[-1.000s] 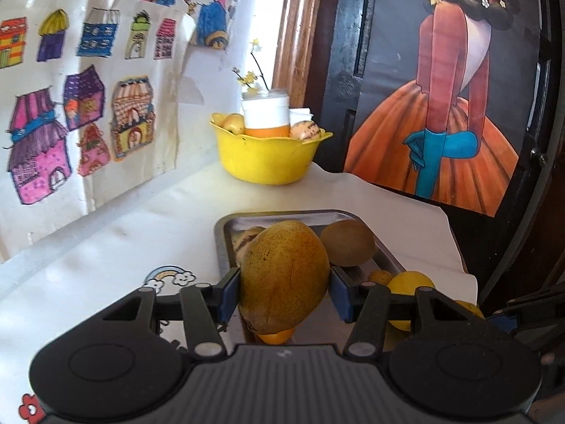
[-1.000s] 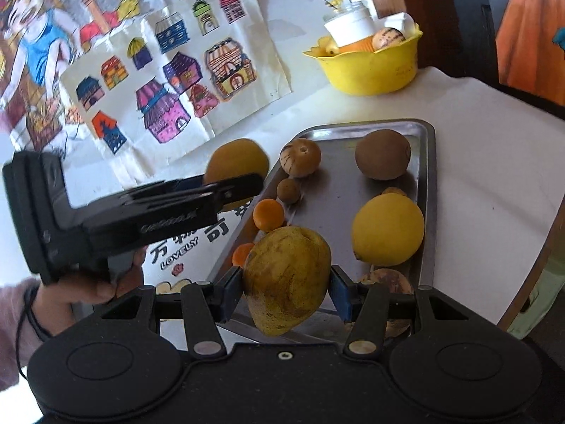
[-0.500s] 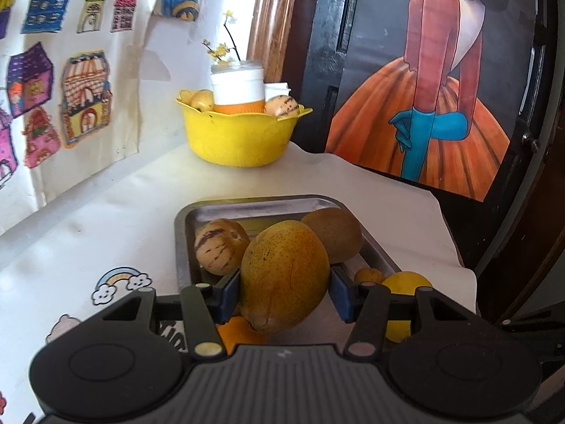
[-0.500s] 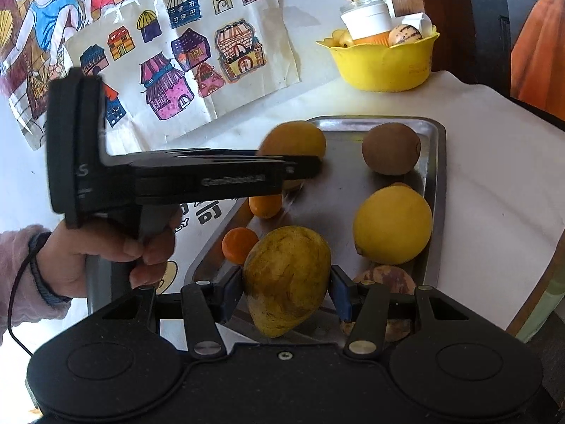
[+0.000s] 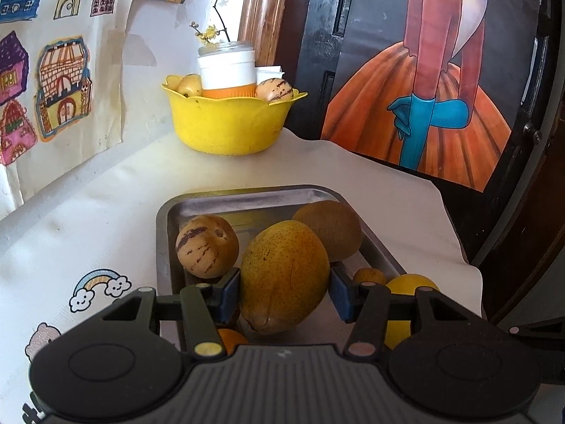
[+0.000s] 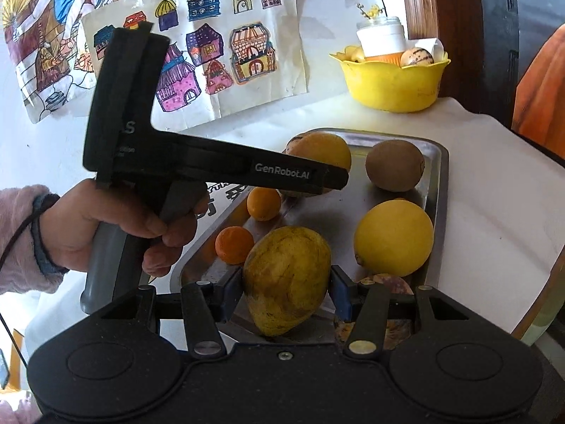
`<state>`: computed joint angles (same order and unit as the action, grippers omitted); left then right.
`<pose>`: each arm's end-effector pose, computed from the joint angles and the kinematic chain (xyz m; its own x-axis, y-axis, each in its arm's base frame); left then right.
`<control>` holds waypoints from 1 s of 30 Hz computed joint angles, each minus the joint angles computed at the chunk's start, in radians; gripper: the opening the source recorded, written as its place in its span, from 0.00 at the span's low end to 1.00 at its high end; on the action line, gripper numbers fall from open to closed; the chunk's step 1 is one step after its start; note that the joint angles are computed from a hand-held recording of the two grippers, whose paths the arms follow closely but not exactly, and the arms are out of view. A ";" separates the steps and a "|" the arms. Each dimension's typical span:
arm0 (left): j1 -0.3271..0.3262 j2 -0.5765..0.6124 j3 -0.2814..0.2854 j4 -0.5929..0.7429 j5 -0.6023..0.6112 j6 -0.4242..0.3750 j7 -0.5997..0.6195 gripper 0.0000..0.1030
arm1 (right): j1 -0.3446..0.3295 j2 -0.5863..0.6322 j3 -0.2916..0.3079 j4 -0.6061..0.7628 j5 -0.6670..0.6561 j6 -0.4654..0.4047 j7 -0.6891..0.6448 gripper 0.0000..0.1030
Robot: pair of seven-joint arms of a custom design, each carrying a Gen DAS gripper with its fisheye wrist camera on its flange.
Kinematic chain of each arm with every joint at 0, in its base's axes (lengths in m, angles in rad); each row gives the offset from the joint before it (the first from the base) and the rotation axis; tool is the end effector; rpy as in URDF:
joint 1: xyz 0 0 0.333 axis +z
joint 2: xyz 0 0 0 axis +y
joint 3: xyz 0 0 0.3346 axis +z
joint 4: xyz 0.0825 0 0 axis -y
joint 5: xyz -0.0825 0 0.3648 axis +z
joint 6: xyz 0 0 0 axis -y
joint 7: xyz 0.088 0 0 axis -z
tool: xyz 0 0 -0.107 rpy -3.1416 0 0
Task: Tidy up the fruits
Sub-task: 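Lower the mango in the right tool while the left tool lowers its mango into the tray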
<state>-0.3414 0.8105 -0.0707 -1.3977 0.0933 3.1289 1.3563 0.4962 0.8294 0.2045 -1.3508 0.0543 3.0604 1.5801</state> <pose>0.7186 -0.3028 0.3593 -0.3068 -0.9405 0.1463 -0.6159 0.0790 -0.7838 0.6388 0.4598 0.3638 0.5516 -0.8095 -0.2009 -0.6114 -0.2286 -0.7576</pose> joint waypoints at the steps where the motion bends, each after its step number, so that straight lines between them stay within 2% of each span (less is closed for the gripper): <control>1: -0.002 0.004 0.002 0.007 0.001 -0.005 0.000 0.56 | 0.004 -0.001 -0.006 -0.010 -0.003 0.020 -0.001 0.53; 4: 0.003 0.013 -0.005 0.020 -0.002 -0.015 -0.002 0.56 | 0.016 -0.003 -0.022 -0.038 -0.009 0.079 0.009 0.53; 8: 0.029 0.026 -0.042 0.043 -0.012 -0.034 0.006 0.56 | 0.037 -0.003 -0.048 -0.062 -0.021 0.138 0.033 0.53; 11: 0.045 0.035 -0.066 0.062 -0.025 -0.059 0.009 0.56 | 0.091 0.002 -0.119 -0.065 -0.030 0.172 0.066 0.53; 15: 0.053 0.036 -0.076 0.062 -0.035 -0.080 0.009 0.56 | 0.105 0.010 -0.136 -0.073 -0.026 0.218 0.105 0.53; 20: 0.051 0.038 -0.070 0.065 -0.041 -0.095 -0.001 0.56 | 0.193 0.015 -0.248 -0.088 0.006 0.271 0.154 0.53; 25: 0.061 0.034 -0.081 0.062 -0.047 -0.105 -0.005 0.56 | 0.265 0.021 -0.336 -0.099 0.055 0.298 0.180 0.53; 30: 0.020 0.028 -0.025 0.054 -0.031 -0.093 -0.045 0.57 | 0.338 0.035 -0.424 -0.104 0.112 0.317 0.187 0.53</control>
